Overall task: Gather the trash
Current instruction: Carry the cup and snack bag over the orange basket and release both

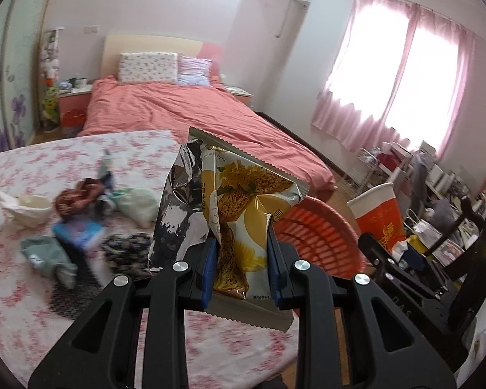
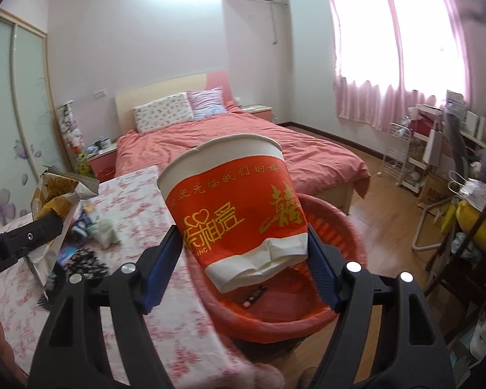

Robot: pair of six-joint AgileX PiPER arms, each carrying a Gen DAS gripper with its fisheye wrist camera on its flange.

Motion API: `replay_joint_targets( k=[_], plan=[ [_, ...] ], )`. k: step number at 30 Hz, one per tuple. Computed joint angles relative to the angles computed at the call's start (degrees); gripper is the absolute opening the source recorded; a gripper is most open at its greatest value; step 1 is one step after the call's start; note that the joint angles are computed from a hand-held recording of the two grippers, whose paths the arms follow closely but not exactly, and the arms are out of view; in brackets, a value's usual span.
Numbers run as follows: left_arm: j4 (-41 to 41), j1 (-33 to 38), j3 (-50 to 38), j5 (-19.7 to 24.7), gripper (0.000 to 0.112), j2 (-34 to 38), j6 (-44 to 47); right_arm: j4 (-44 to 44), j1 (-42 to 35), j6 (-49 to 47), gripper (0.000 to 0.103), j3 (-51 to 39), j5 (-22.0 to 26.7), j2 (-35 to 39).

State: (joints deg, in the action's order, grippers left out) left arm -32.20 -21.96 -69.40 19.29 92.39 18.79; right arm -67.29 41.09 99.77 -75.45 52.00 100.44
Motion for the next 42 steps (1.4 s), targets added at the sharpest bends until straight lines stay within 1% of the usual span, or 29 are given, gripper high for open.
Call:
replay_joint_targets(
  k=[3, 7, 16, 26, 30, 32, 34, 35, 38, 39, 42],
  plan=[
    [-1.3, -1.7, -1.0, 0.0, 0.027, 1.4, 0.7, -0.4, -1.5, 1.3, 0.072, 1.8, -0.4, -0.7],
    [-2.8, -3.3, -3.4, 0.6, 0.027, 4.2, 1.9, -0.8, -3.7, 2.9, 0.072, 4.0, -2.1, -1.1],
    [0.1, -6.9, -10.0, 2.5, 0.027, 10.3, -2.0, -1.9, -8.6, 5.5, 0.072, 6.6, -6.9, -0.5],
    [0.5, -9.3, -16.4, 5.3, 0.027, 16.0, -2.9, -3.0, -13.4, 6.9, 0.072, 6.9, -11.5, 0.7],
    [1.6, -9.9, -19.0, 6.6, 0.027, 18.2, -4.2, -3.3, -16.3, 7.4, 0.072, 6.9, -14.9, 1.0],
    [2.4, -10.1, -20.8, 7.8, 0.027, 19.7, -5.3, -3.1, -18.0, 7.4, 0.073, 6.8, -17.7, 1.4],
    [3.6, -10.1, -22.3, 9.0, 0.031, 21.0, -6.7, -2.4, -19.5, 7.3, 0.073, 6.5, -20.2, 1.9],
    [4.3, -10.1, -22.8, 9.4, 0.038, 21.5, -7.6, -2.0, -20.4, 7.1, 0.073, 6.6, -21.5, 1.9],
    [5.9, -10.1, -23.3, 10.1, 0.044, 22.2, -9.4, -1.1, -22.3, 7.0, 0.076, 6.7, -24.5, 2.2],
    [6.1, -10.0, -23.4, 10.4, 0.046, 22.4, -9.6, -1.2, -22.7, 7.3, 0.078, 7.0, -25.0, 2.2],
    [7.1, -9.9, -23.7, 11.2, 0.052, 22.8, -10.9, -1.2, -22.6, 7.5, 0.080, 7.4, -24.8, 2.3]
  ],
)
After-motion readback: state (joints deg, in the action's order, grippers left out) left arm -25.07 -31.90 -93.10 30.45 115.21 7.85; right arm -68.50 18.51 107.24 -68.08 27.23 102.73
